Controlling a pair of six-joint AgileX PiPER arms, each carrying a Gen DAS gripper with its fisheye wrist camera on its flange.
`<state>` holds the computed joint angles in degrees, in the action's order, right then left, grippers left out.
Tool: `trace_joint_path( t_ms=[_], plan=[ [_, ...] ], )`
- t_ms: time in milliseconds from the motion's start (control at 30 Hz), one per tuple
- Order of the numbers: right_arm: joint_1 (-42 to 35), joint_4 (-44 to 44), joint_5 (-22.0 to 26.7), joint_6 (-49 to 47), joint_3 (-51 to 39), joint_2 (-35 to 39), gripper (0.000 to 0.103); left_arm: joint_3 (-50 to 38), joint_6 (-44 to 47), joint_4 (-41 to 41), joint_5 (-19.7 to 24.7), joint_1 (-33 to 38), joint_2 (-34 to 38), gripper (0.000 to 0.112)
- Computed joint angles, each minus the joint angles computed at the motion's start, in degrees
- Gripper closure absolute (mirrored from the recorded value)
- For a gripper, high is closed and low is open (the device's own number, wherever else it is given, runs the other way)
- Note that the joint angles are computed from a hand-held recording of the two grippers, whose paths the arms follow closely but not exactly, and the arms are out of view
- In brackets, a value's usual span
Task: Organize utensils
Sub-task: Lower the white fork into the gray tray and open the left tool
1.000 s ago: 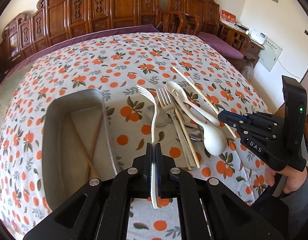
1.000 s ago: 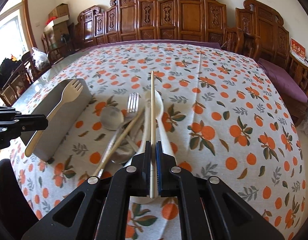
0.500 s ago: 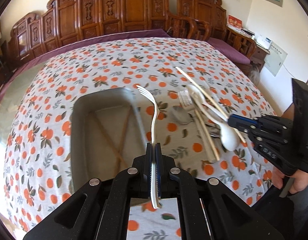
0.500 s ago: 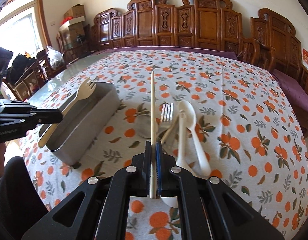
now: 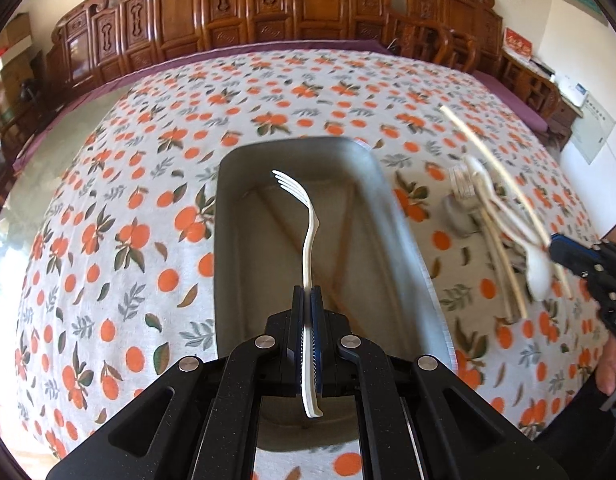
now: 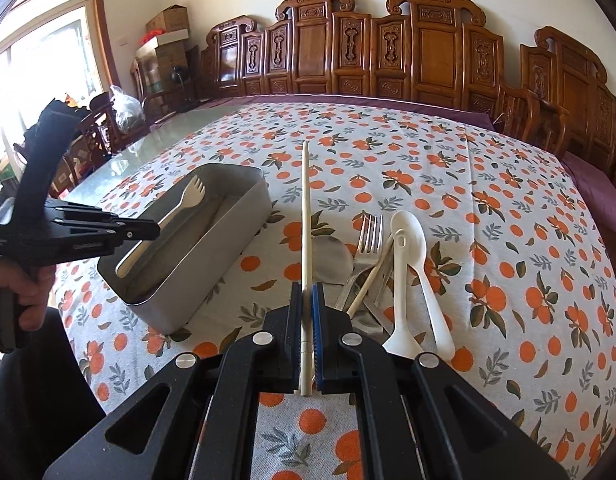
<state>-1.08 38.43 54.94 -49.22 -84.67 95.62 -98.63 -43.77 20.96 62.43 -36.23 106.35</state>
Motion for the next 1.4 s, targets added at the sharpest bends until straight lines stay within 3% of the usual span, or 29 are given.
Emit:
trace_joint_path(
  t_ms=[500, 633, 900, 1100, 1200, 1267, 1400],
  plan=[
    [-0.31, 1.09, 0.96, 0.25, -0.51, -0.01, 0.097, -2.72, 1.08, -1.91, 2.18, 2.45, 3.42, 0.108],
    [0.08, 1.66, 1.28, 0.32, -0.50, -0.52, 0.097, -0.88, 0.23, -1.09, 1.59, 1.82, 1.42, 0.094],
    [2.29, 1.45, 1.14, 0.59, 1.07, -2.35, 0.097, 3.85, -2.24, 1.65, 1.05, -0.91, -4.76, 0.085],
    [4.39, 1.27, 1.15, 1.08, 2.11, -4.02, 0.097, 7.37, -5.07, 3.95, 1.02, -2.70, -9.55, 0.066],
    [6.11, 0.27, 1.16, 2.10, 2.40, -4.84, 0.097, 9.40, -7.03, 5.55, 0.68, -3.45, -11.81, 0.052],
    [7.65, -1.55, 0.85, 4.01, 2.09, -5.01, 0.097, 10.48, -8.04, 6.56, 0.56, -3.77, -12.82, 0.034],
    [9.99, -3.92, 0.45, 8.03, 0.86, -4.27, 0.097, 12.38, -9.07, 7.27, 0.35, -3.85, -14.03, 0.033]
  ],
)
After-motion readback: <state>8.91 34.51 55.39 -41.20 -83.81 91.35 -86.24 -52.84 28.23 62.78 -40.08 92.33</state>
